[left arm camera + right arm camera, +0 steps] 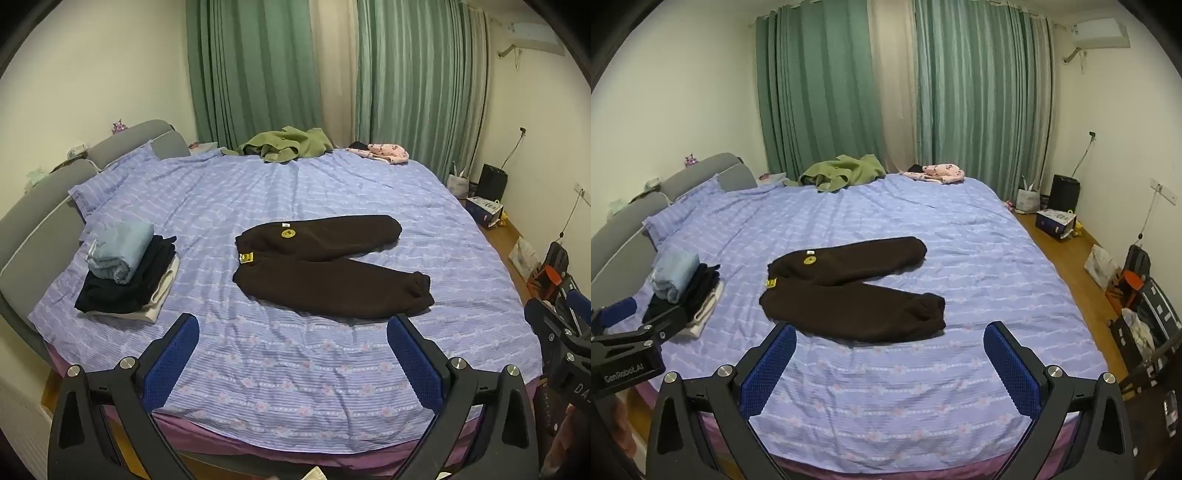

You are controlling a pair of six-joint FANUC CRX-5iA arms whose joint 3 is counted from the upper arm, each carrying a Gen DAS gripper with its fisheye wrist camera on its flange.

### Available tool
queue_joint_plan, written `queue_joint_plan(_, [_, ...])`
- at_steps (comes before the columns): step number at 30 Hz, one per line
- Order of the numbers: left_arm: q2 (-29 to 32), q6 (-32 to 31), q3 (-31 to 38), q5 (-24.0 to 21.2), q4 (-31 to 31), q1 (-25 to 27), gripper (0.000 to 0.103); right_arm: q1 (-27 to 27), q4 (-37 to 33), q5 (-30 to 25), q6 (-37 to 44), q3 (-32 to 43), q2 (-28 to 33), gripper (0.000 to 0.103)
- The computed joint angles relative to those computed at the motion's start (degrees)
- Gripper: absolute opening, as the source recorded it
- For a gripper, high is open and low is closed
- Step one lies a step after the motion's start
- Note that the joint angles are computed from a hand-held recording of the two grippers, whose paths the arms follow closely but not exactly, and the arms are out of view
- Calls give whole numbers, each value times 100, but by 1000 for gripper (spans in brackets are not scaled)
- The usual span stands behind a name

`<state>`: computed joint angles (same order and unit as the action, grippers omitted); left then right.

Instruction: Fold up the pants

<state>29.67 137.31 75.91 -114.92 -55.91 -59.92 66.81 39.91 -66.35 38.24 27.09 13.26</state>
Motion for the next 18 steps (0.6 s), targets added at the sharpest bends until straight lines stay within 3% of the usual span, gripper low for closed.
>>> queue_joint_plan(7, [-71,146,-134,75,54,-17,103,9,13,7,-4,50,35,103])
queue_joint_plan(9, [67,-50,200,-64,-60,-19,103,24,11,-26,-1,124,88,103])
queue_joint_plan(18, [216,-209,527,-148,-221,-17,103,32,-18,-74,55,276,159,103])
